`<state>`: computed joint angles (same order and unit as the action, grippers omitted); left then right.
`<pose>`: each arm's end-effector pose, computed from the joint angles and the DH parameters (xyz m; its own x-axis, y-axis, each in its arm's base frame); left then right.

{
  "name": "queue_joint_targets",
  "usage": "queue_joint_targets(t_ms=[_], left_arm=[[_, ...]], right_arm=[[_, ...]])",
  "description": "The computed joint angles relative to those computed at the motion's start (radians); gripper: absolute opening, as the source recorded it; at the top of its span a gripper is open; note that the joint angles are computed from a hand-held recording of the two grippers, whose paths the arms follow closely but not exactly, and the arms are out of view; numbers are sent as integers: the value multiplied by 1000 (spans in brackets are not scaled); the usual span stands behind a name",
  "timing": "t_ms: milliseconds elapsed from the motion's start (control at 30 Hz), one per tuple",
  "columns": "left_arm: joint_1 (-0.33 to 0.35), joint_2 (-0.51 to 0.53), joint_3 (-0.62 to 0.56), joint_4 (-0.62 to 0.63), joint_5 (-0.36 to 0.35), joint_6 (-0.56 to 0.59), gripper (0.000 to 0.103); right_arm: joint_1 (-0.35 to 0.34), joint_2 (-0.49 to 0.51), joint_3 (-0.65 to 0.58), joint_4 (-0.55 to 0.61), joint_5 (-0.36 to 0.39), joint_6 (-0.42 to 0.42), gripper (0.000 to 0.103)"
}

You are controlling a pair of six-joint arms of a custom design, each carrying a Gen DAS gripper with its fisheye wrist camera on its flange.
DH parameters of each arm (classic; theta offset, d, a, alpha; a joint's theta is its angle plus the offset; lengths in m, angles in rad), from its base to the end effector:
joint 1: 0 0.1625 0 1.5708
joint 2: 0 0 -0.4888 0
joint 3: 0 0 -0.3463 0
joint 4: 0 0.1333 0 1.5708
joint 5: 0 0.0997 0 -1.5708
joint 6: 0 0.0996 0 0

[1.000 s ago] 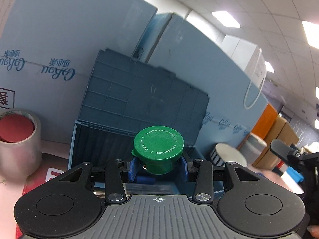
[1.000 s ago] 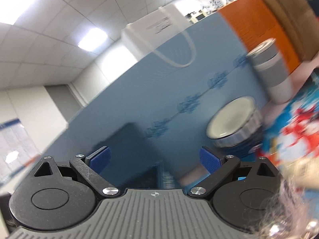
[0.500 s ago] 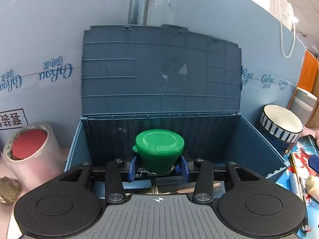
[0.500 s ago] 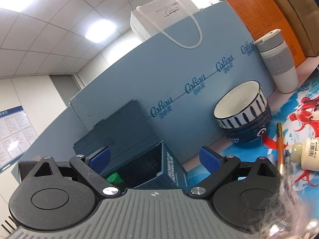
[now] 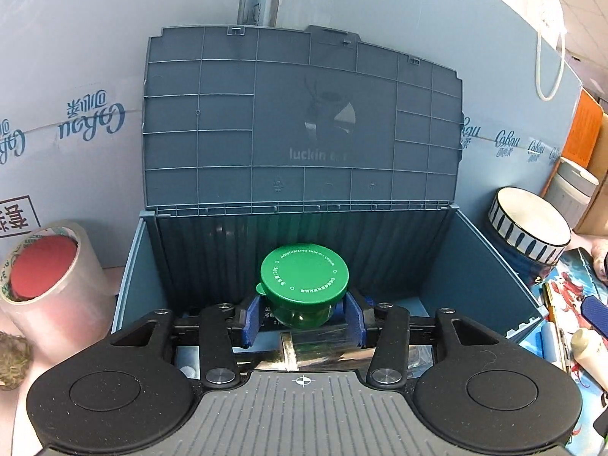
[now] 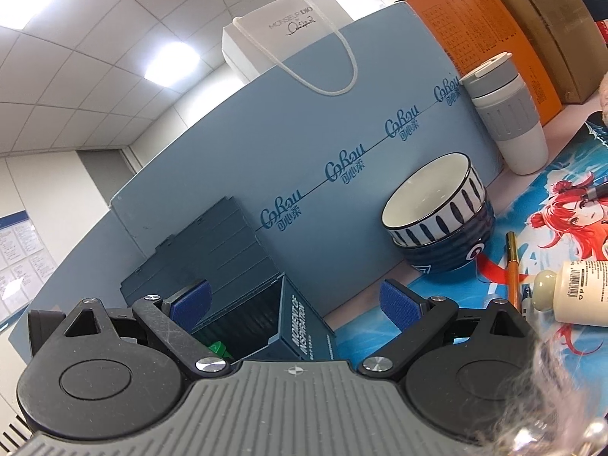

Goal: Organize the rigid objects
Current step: 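Lower the jar into the box and open the left gripper, then withdraw the left tool from the box while moving the right tool toward the green tube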

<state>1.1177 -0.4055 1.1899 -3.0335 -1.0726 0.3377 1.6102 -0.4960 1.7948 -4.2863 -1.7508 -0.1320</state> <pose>-0.1993 -0.8226 0.1051 -0.7561 0.3404 -0.5589 0.6268 0.6224 -0.4688 0.1404 -0.6300 0.1450 -0.9806 0.1166 0.1573 -0.1363 0.1702 -0.9759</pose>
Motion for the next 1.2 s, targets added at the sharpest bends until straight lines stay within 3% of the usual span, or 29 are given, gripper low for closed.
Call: queue_joint_targets(t_ms=[133, 267, 433, 667, 900, 1200], left_arm=[[7, -20, 32, -14, -49, 0, 67], [14, -39, 54, -21, -90, -18, 67], [31, -80, 85, 0, -197, -69, 80], [63, -129, 99, 40, -347, -154, 81], [56, -150, 146, -21, -375, -172, 91], [36, -179, 206, -87, -398, -132, 93]], right_arm=[[-2, -1, -1, 3, -12, 7, 96], [-2, -1, 0, 2, -20, 10, 96], [-6, -2, 1, -3, -24, 14, 96], [-8, -4, 4, -6, -34, 21, 96], [-7, -5, 4, -8, -45, 20, 96], [1, 5, 0, -34, -74, -38, 96]])
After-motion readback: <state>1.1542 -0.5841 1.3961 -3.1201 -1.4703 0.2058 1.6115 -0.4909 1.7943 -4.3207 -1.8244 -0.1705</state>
